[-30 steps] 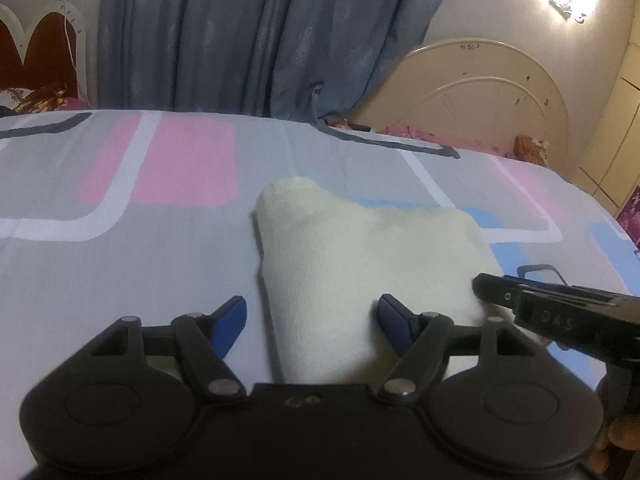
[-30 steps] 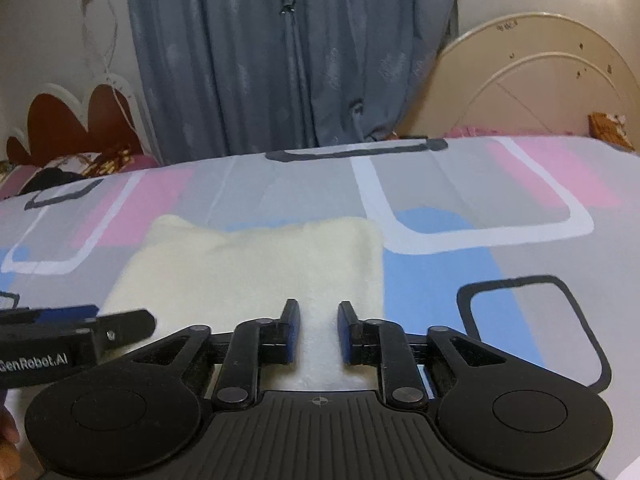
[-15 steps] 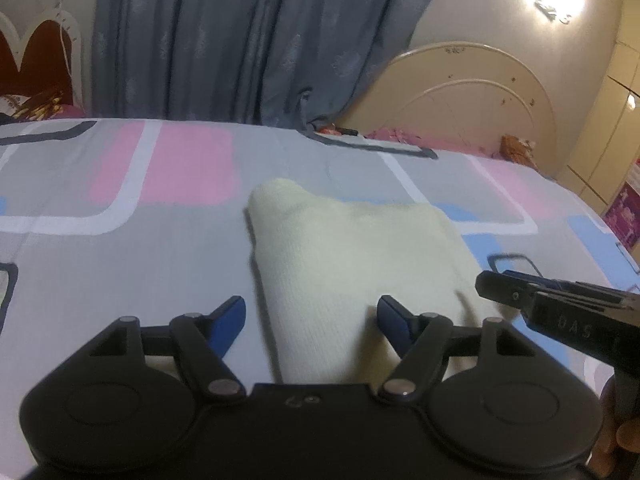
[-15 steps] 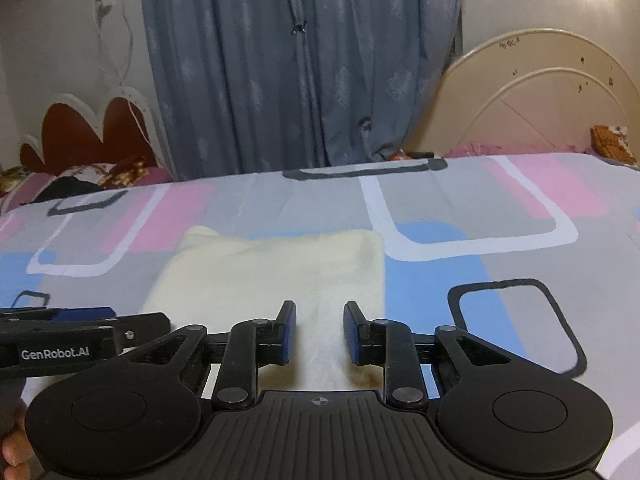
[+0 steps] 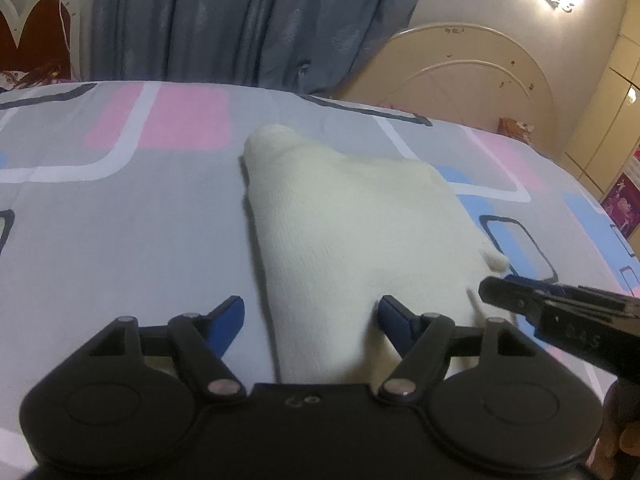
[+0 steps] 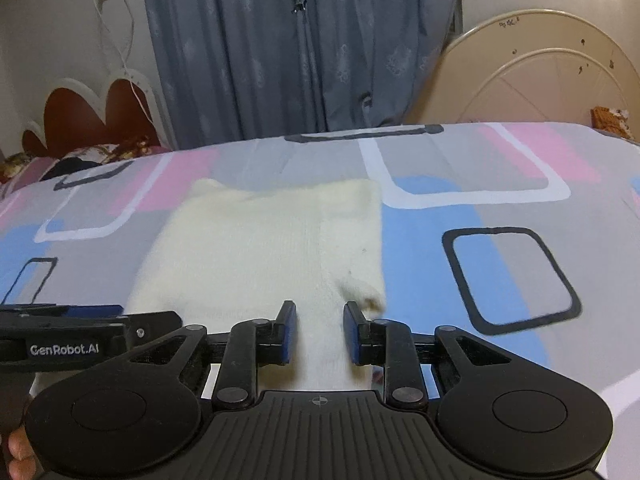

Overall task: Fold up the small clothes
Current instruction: 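Lower the right gripper onto the sweater's folded edge and close it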

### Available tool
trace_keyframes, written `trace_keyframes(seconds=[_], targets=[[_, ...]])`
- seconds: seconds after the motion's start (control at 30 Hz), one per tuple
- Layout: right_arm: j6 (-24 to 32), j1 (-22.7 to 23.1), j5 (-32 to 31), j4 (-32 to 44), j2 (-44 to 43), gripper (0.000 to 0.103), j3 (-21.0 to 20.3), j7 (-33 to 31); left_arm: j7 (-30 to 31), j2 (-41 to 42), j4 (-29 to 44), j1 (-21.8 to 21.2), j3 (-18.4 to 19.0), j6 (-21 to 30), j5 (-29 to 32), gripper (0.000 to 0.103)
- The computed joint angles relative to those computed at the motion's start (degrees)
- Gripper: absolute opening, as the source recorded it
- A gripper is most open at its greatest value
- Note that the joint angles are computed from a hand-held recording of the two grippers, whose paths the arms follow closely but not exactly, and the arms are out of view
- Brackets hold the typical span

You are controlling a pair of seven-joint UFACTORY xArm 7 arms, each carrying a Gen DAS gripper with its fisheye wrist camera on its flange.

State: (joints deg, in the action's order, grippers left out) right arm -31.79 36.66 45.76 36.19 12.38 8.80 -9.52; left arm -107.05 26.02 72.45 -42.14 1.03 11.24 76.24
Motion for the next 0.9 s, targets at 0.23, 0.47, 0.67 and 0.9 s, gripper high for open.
trace_keyframes(seconds=[0.23, 0.47, 0.67, 0.9], targets=[[-0.37, 1.35, 2.02, -4.98, -3.26, 0.026, 2.42, -0.04, 1.62, -1.37, -3.14, -0.31, -1.36, -0.48, -2.33, 0.071], [0.34, 2.95, 6.39, -8.39, -5.21, 0.026, 4.34, -0.12, 4.42, -3.02, -5.9, -1.62, -1.6, 0.01, -4.56, 0.072], [3.18, 3.53, 14.56, -8.34, -7.0, 0.026, 5.92, -3.81, 4.91, -4.19, -7.38, -2.07, -2.45, 1.44, -4.94, 0.072], [4.6, 4.65, 28.98, -5.55, -8.26, 0.027, 7.42, -13.53, 7.21, -6.39, -9.54, -1.07, -4.24, 2.33, -7.24, 0.076]])
